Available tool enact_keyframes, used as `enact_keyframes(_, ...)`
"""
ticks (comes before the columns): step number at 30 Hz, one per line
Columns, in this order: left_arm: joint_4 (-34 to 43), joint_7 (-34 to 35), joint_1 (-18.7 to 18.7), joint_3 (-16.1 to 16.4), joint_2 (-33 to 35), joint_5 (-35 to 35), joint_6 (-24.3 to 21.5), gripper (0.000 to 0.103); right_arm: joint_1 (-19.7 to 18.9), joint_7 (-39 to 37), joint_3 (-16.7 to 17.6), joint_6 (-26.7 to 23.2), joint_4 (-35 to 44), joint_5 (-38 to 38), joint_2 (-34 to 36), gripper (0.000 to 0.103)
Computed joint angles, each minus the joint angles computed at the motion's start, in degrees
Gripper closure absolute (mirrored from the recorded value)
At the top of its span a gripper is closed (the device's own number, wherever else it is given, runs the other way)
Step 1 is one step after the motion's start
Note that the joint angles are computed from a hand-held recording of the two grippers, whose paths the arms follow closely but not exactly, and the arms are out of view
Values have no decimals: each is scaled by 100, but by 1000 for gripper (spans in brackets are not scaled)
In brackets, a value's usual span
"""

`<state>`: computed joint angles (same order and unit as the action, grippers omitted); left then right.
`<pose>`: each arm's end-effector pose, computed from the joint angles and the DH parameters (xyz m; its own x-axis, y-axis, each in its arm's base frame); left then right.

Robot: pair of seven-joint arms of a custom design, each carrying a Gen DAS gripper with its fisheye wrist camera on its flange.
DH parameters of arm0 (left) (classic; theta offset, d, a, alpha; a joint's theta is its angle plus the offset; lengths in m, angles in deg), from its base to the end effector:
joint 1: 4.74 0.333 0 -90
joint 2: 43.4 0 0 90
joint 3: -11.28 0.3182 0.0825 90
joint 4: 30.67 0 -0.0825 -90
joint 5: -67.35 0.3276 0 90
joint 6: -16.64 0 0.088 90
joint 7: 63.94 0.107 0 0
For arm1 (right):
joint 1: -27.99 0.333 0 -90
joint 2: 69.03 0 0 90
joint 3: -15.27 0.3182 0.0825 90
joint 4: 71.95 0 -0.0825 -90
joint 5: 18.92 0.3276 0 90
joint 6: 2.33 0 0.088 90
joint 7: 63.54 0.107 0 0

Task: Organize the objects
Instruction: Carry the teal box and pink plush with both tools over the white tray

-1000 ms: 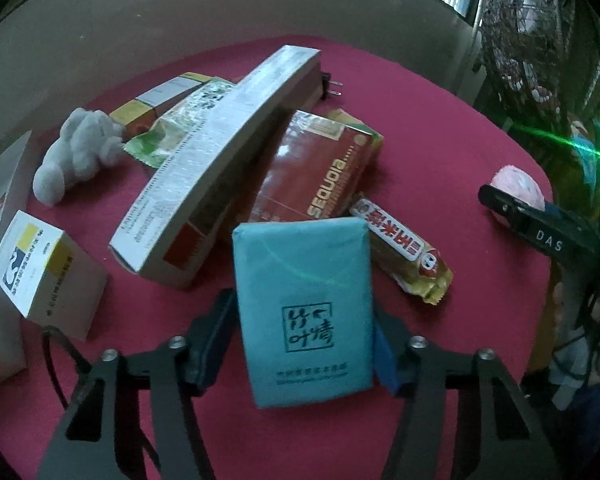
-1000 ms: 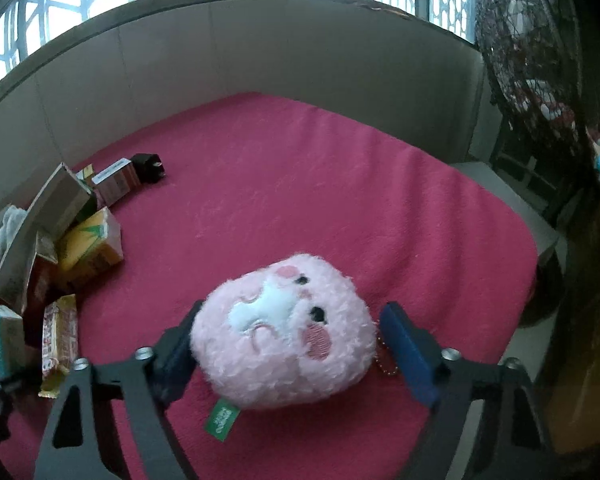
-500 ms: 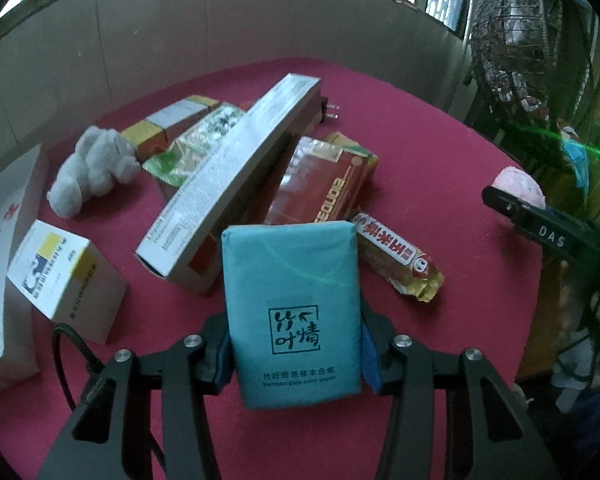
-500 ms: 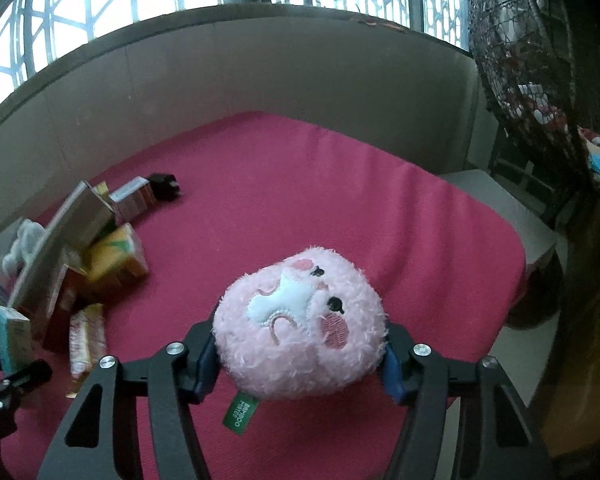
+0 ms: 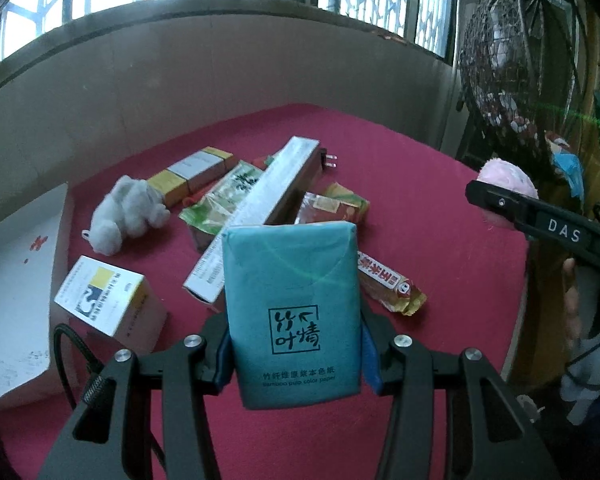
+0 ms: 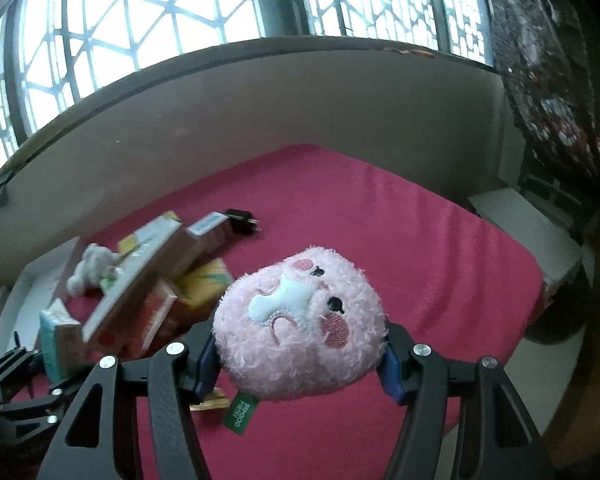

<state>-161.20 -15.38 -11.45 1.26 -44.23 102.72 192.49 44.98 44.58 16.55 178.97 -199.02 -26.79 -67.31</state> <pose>0.4763 -0.1919 0.4843 -0.1869 -0.9813 0.0471 -0.6777 0.0940 -0.7293 0.5061 0.1800 0.5117 0.2079 -0.9675 -0.1437 -0.6252 -0.0184 -0.7802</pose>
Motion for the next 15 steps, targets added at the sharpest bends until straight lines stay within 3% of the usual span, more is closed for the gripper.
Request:
enact_keyframes(2,-200,254,55,28,-142,-227,174,54,79,61,34,-20,116,-93,26,35)
enact_keyframes(3,-474,150,65,194,-378,-64,255,54,102,11,66,-2,84,-45,-15,35)
enact_keyframes(4,-548,362,110,160,-425,-294,322,54,113,-142,140,22,83,122,-34,35)
enact_keyframes(8,-632,-154,607,-142,-606,240,399,54,323,-23,126,46,245,-84,56,35)
enact_keyframes(15,-853,-628,1172,-323,-948,540,523,54,682,46,87,24,478,-288,194,35)
